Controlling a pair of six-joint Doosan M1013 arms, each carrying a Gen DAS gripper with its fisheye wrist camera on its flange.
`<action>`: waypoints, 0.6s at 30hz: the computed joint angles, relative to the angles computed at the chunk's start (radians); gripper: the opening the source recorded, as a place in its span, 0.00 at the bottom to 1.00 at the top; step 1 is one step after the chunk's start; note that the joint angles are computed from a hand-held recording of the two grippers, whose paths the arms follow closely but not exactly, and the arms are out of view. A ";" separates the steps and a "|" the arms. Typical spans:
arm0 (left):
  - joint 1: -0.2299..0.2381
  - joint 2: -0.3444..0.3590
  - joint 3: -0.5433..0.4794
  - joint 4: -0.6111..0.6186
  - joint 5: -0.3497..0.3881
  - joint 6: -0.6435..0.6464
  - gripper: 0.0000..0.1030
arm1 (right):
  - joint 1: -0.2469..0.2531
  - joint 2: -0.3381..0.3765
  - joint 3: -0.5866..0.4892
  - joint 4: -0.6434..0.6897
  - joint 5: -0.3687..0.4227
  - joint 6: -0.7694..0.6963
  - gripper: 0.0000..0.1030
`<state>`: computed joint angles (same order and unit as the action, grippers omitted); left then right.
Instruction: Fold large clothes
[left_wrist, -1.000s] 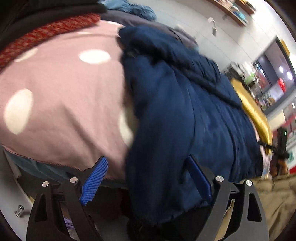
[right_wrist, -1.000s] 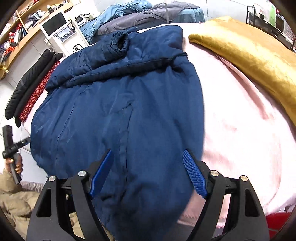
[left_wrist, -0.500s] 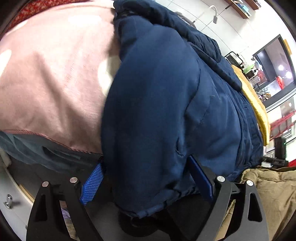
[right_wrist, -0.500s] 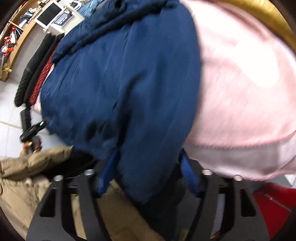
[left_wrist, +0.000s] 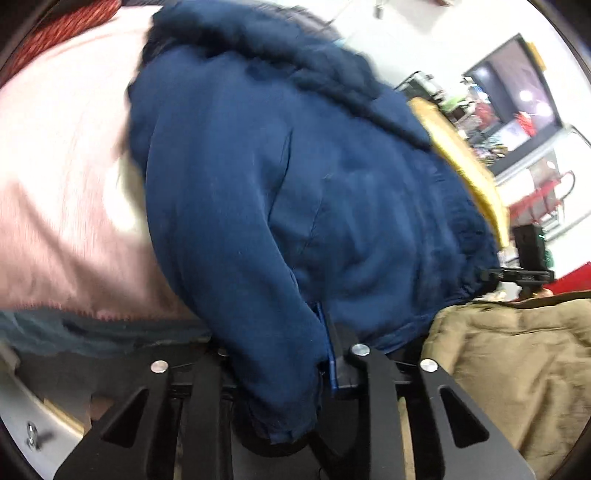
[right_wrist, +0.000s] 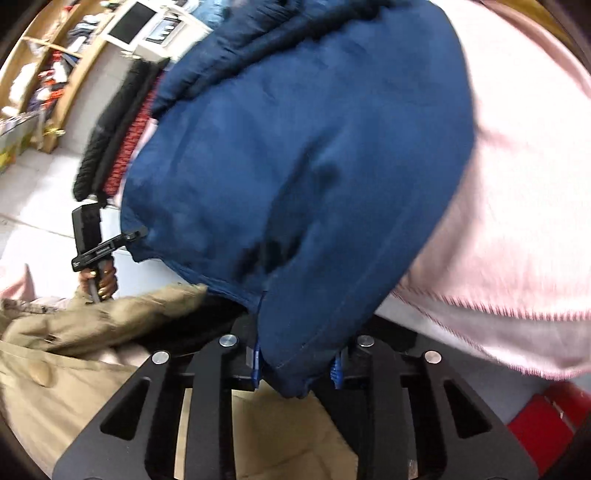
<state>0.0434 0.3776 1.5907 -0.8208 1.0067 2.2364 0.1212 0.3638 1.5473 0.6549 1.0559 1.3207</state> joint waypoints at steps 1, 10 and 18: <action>0.003 -0.008 -0.008 -0.020 0.001 0.028 0.20 | -0.001 0.001 -0.009 0.007 0.004 -0.013 0.26; 0.012 -0.048 -0.087 -0.148 -0.108 0.115 0.19 | -0.033 0.056 -0.144 0.211 0.043 -0.124 0.25; 0.021 0.076 -0.316 -0.036 -0.124 -0.147 0.18 | -0.104 0.159 -0.353 0.414 0.053 -0.092 0.23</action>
<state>0.0646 0.4535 1.2750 -0.8572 0.8827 2.0895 0.0176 0.5227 1.1942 1.0684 1.1092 1.2284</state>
